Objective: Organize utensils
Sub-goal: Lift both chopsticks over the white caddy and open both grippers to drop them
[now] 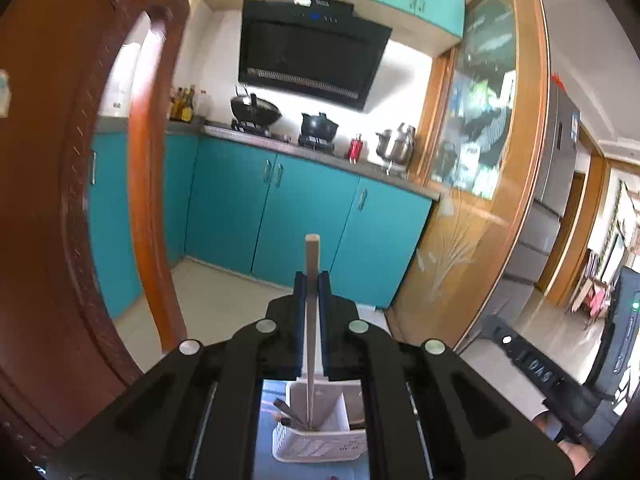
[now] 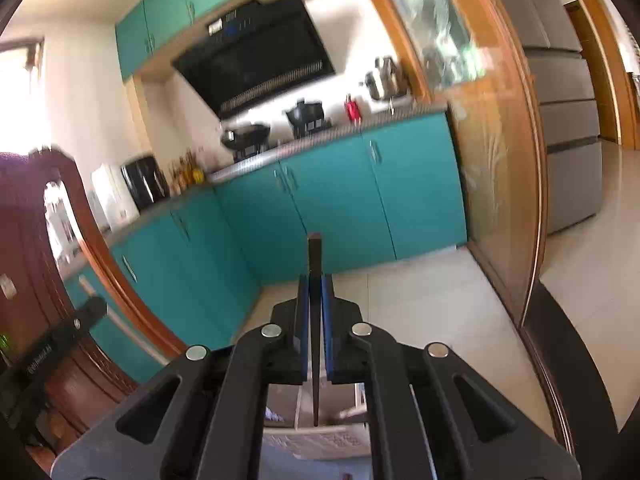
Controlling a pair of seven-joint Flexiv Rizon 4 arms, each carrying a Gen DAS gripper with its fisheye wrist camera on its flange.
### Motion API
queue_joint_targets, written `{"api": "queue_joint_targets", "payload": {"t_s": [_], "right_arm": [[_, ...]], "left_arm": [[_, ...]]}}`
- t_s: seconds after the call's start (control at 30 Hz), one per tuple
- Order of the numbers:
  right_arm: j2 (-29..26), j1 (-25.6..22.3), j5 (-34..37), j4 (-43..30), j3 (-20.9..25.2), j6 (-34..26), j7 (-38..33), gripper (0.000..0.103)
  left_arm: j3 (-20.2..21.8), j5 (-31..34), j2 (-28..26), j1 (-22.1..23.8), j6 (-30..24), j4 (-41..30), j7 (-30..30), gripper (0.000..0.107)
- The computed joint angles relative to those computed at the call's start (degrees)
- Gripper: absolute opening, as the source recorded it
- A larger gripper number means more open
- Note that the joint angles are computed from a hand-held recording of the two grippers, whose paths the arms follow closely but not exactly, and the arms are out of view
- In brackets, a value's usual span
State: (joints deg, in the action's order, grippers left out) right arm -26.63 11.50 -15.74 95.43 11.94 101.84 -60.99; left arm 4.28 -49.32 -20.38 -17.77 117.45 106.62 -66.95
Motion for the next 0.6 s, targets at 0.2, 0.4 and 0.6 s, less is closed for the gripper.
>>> {"api": "queue_joint_targets", "payload": {"t_s": [0.2,0.4,0.6], "right_arm": [[1.1,5.0,1.2,4.4,-6.5,1.6,-0.9,0.01],[5.0,5.3,3.5,11.3,-8.0,10.8,-4.0,0.029],[7.6,3.9,5.2,20.5,-7.0,22.2,-9.7,0.035]], "left_arm": [[2.6,-7.2,-2.7,-4.4,-2.4,-1.2,5.7,0.007],[-0.9,-1.1,-0.6,-1.3,0.6,3.6,0.1,0.016],[-2.2,-0.3,2.0,-2.1,6.2,11.0,-5.3,0.027]]}}
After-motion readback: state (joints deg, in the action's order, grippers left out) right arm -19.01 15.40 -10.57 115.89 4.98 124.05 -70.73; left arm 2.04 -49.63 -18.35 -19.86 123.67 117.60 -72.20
